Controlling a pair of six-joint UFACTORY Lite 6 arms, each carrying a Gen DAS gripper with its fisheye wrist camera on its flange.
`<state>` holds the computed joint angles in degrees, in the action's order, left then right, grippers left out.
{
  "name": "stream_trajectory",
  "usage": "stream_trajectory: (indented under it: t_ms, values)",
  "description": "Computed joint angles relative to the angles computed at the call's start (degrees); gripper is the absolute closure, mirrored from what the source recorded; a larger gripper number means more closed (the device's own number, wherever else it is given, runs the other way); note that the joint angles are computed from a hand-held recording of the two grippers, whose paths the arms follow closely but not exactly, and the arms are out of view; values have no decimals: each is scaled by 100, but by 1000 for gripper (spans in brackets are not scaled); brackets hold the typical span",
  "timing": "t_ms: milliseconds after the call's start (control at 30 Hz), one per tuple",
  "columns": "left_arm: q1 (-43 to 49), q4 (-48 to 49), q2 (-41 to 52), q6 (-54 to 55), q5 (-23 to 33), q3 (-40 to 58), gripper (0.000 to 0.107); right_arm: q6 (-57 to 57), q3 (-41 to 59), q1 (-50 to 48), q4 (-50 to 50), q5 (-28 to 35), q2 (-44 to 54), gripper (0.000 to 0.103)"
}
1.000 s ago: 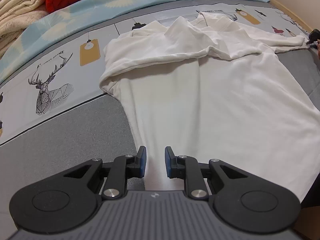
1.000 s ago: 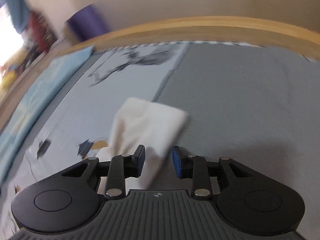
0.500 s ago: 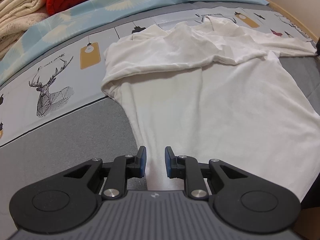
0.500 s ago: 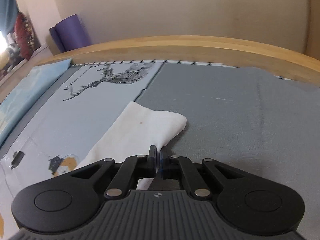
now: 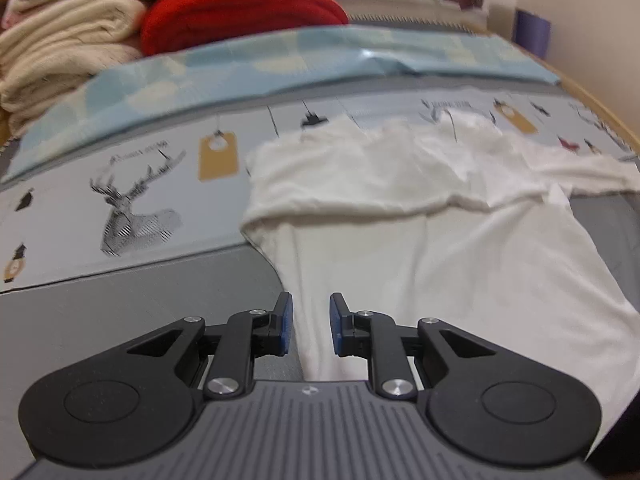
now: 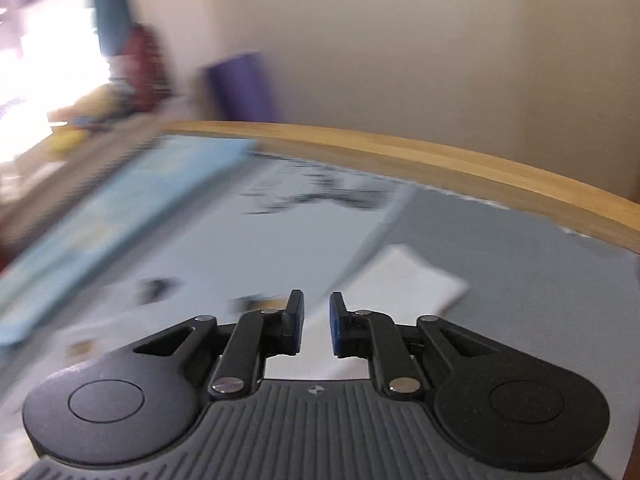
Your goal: Fold small clothes
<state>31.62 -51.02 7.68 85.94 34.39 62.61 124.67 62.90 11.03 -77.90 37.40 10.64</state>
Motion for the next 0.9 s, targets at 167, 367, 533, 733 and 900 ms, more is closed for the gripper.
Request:
stream_trajectory:
  t_ms: [167,367,533,733,900]
  values:
    - [153,-925,-356,889,-192,-417,85,-784,378,1844,831,376,-656,76]
    - [223,-1224,-711,1298,-131,-779,86,94,474,3194,759,-135,-416,102]
    - [62,-1703,-1154,1910,-156,-1234,90,1017,429,3207,464,-1041,362,99]
    - [-1413,-830,-584,-12,-778,-169,90,1045,1142,2514,931,-2129,1554,88]
    - [-2239,-2770,35,1335,-1098,156,90,1052,1871,2379,1814,-2306,2545,66]
